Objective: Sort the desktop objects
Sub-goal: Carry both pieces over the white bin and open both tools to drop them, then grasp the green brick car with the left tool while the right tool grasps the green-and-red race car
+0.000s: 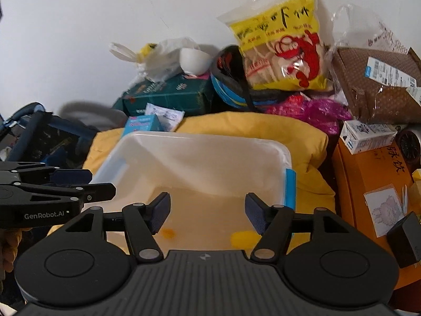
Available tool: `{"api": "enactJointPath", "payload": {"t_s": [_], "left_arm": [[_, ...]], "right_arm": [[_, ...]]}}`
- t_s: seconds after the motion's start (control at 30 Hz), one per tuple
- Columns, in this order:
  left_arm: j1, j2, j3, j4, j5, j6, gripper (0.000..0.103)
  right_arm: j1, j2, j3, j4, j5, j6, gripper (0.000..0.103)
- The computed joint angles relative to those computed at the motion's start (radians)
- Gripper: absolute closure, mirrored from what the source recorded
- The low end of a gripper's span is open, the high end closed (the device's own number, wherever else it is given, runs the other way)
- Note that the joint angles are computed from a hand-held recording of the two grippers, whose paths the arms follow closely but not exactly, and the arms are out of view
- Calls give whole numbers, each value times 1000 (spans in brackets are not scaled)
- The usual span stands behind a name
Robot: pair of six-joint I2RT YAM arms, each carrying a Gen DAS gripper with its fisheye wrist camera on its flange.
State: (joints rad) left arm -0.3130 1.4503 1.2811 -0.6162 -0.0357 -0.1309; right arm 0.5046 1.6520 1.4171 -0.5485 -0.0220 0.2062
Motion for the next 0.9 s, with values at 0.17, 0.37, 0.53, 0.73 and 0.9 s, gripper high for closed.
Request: {"api": "enactJointPath", "payload": {"t_s": [0.17,0.37,0.53,0.73,0.9], "left_arm": [[-36,-329,-337,104,-25,27,42],[-262,-695,-654,-16,-184,-145,42],[-612,-844,-794,-161,-366,-432,42],[-792,-782,-882,-146,-397,-620,42],[-808,-732,-923,-67,-383,-677,42]], "right_arm": [[75,-265,-312,168,63,0,29],[288,-533,-692,207,213,43,23],[436,-589,-846,179,293,152,24],[537,-571,-932,214,354,185,25],[537,-510,-948,270,352,179,25]]}}
